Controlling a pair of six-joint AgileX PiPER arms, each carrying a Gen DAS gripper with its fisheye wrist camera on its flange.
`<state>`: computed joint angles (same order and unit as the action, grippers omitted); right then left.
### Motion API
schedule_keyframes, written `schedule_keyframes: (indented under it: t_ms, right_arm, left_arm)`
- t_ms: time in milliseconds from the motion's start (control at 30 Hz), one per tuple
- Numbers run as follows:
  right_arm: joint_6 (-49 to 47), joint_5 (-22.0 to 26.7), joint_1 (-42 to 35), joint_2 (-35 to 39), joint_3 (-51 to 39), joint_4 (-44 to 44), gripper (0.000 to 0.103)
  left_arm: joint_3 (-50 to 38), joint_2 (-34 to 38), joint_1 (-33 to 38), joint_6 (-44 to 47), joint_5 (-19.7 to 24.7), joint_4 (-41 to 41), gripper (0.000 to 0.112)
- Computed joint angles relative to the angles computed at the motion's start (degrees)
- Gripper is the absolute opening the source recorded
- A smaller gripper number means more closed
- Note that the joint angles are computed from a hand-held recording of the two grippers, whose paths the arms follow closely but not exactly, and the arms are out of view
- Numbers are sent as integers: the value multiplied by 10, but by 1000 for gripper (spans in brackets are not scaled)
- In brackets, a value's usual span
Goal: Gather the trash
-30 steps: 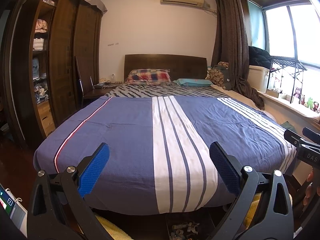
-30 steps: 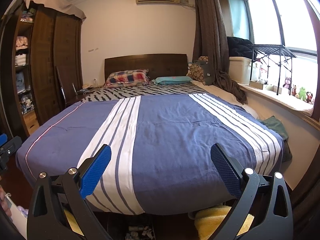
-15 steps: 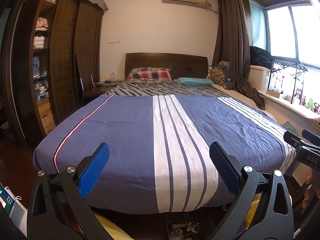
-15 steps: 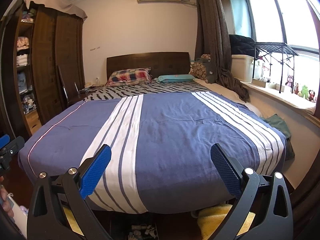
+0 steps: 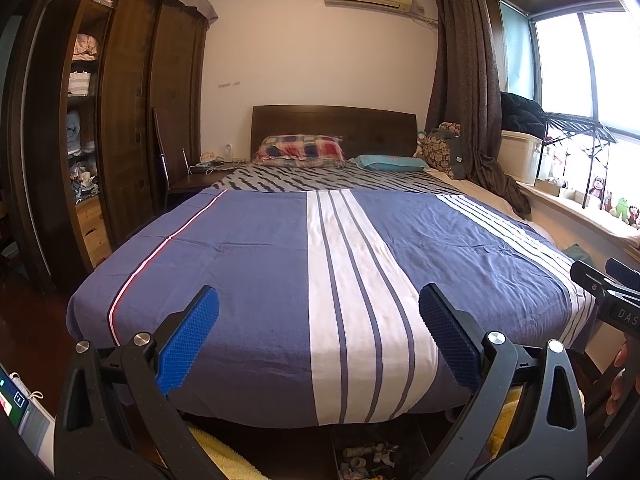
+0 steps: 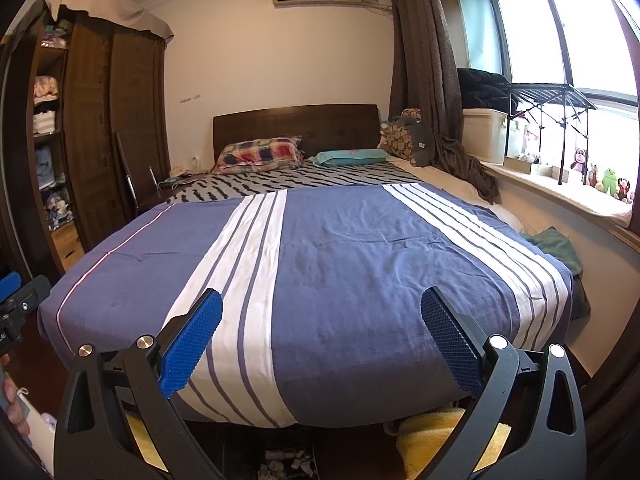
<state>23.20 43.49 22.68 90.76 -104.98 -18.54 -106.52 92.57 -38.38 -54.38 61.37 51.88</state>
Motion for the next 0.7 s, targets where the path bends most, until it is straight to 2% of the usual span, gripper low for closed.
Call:
schedule_keyframes:
  t_ms: [700]
  right_arm:
    - [-7,5,-1,2,-3,7,100]
  left_arm:
    - [2,-1,2,1,-1,5,95]
